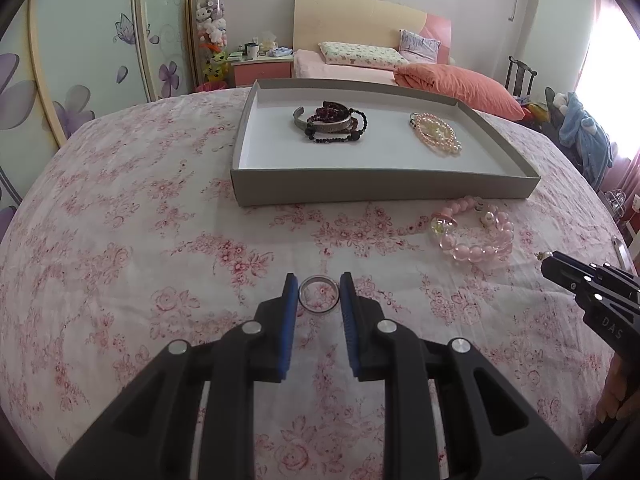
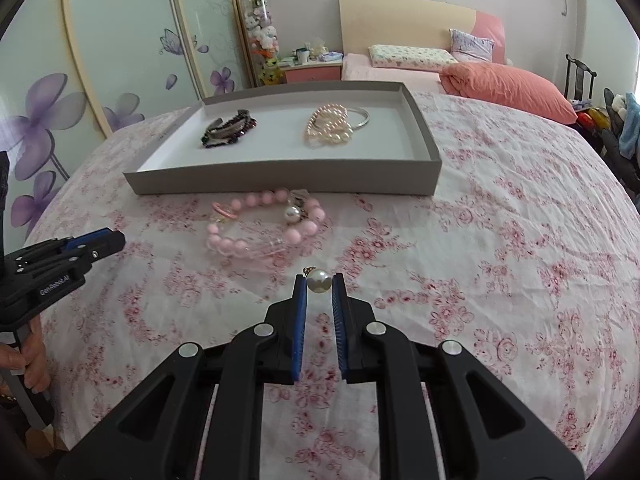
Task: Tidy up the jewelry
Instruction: 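Carry the pearl earring and silver ring into the tray and open both tools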
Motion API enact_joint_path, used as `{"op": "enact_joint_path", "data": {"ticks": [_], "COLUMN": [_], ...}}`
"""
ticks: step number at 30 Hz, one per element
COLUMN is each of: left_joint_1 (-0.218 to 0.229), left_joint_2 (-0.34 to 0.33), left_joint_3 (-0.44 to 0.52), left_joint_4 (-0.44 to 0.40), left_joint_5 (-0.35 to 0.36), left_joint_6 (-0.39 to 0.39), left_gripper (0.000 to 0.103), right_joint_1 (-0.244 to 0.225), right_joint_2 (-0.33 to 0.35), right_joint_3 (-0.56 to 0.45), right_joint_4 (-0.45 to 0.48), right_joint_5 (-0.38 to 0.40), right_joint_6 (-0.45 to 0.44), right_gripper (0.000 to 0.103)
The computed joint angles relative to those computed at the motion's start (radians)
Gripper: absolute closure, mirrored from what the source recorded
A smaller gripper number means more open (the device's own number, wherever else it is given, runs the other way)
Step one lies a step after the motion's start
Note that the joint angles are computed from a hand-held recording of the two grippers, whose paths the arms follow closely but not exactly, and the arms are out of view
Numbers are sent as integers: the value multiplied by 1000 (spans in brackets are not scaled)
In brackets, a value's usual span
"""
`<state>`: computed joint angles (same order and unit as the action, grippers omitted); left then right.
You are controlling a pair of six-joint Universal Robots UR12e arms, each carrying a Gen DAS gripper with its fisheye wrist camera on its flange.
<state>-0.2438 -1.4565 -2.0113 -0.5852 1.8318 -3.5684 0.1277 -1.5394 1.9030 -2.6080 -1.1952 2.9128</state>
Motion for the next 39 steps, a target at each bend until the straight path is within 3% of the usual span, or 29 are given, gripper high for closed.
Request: {"op": "enact_joint_path", "data": {"ticks": [23,28,39], "left_joint_1": [-5,-9,-51], "left_joint_2": [1,8,6], "left_joint_3": [4,1,12], "left_joint_4": [-1,47,239], "left_joint_5": [5,41,176], "left_joint_6": [-7,-13,40], "left_gripper": [81,81,81], "right_joint_1": [2,-4,-8], "right_joint_2": [-2,-8,-11], "right_joint_3": [0,4,0], "right_joint_4": [-18,-94,-309], "right_joint_5": [16,27,67], "right_joint_6": [4,29,104], "right_gripper": [89,89,89]}}
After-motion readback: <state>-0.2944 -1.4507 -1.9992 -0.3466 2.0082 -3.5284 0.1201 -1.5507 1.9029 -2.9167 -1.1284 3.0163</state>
